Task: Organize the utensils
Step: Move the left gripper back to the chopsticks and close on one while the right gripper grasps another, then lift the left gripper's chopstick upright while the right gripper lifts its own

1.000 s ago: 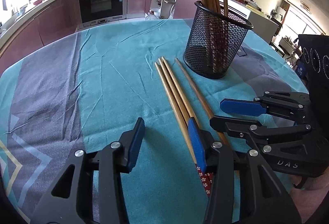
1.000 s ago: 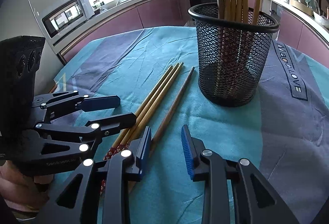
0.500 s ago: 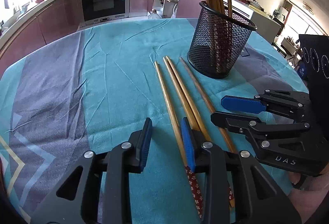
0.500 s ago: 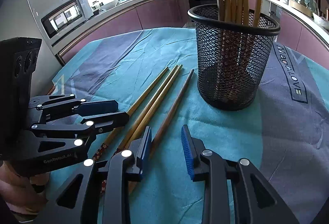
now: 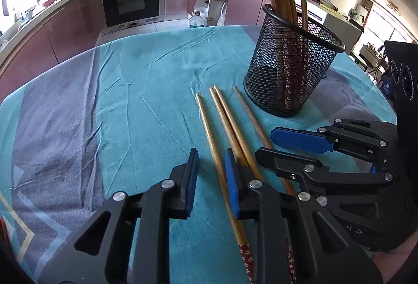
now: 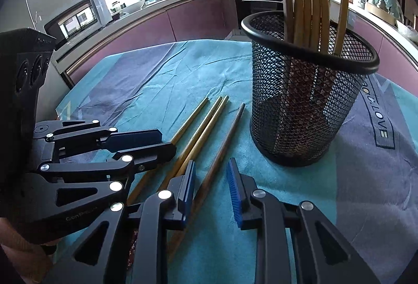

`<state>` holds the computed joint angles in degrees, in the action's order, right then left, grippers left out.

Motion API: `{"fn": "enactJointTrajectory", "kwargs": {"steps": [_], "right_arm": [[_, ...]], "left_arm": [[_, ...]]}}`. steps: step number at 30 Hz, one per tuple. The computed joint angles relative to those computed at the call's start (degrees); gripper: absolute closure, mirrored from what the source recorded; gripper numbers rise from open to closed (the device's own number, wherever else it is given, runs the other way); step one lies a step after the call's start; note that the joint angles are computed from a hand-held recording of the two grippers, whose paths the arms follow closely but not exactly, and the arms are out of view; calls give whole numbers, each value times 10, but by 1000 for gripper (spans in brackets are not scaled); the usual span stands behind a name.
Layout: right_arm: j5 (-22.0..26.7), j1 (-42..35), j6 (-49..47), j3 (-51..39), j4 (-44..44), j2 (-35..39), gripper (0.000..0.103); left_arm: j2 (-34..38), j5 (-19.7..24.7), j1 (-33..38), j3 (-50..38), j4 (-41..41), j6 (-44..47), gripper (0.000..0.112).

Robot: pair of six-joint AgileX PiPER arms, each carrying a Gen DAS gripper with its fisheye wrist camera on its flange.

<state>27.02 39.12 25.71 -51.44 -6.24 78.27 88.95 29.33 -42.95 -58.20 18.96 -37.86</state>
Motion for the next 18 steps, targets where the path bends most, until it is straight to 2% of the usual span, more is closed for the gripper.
{"fn": "enactJointTrajectory", "kwargs": {"steps": [3, 5, 12, 18], "right_arm": [[-1, -3, 2, -6, -2, 8, 85], [-1, -7, -1, -8, 2, 10, 91], [-3, -19, -45, 5, 43, -3, 94], [8, -6, -21, 10, 9, -14, 95]], "left_arm": [[9, 1, 1, -8, 7, -6, 101], [10, -2, 2, -8, 7, -8, 102], [-2, -4, -1, 5, 10, -27, 103], [5, -1, 4, -3, 5, -12, 101]]}}
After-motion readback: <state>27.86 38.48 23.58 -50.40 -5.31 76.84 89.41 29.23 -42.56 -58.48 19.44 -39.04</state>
